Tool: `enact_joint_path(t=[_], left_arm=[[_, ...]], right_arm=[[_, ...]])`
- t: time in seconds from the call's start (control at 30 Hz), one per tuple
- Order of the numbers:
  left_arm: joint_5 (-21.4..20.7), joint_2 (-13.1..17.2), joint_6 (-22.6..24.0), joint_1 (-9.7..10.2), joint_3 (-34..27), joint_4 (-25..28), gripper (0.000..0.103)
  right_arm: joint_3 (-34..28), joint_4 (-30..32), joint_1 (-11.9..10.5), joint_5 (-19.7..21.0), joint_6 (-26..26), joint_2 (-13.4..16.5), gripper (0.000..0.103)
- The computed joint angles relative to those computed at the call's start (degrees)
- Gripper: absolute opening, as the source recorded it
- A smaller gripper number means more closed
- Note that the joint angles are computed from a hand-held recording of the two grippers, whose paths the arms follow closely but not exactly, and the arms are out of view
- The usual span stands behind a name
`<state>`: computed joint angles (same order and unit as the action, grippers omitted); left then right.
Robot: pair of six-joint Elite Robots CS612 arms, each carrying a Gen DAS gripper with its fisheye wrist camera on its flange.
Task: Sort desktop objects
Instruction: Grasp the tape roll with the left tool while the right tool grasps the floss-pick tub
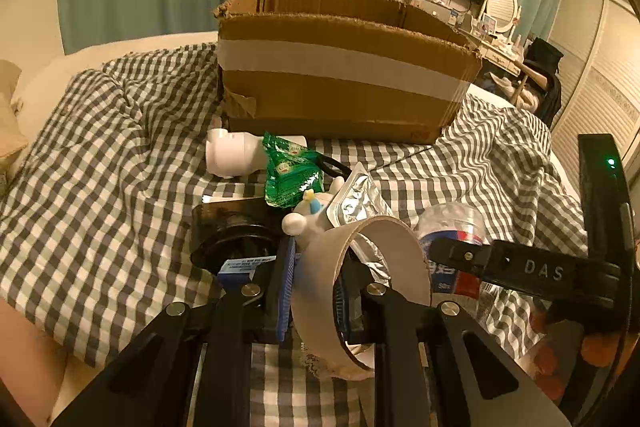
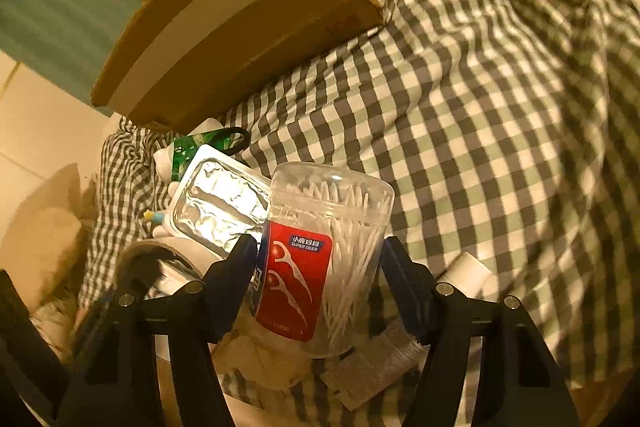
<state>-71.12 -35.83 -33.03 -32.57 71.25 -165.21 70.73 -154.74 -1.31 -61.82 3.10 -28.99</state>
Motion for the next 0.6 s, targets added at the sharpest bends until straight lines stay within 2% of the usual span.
enact_joint_path(t=[0.13,0.37,0.6], left_arm=[[1.55,-1.06,-0.03,-0.26,1.60,-1.79,0.018],[3.99,-3.11,0.53,-0.64,3.99,-5.17,0.018],[6.18,-4.92,3.03,-1.25,5.38,-7.82,0.018]], right_arm=[[2.29,-3.88,0.01,-1.71,-0.85,-1.45,0.064],[8.14,-15.55,0.35,-5.14,-3.67,-5.07,0.063],[12.09,-21.95,0.73,-5.19,-7.19,-7.93,0.062]])
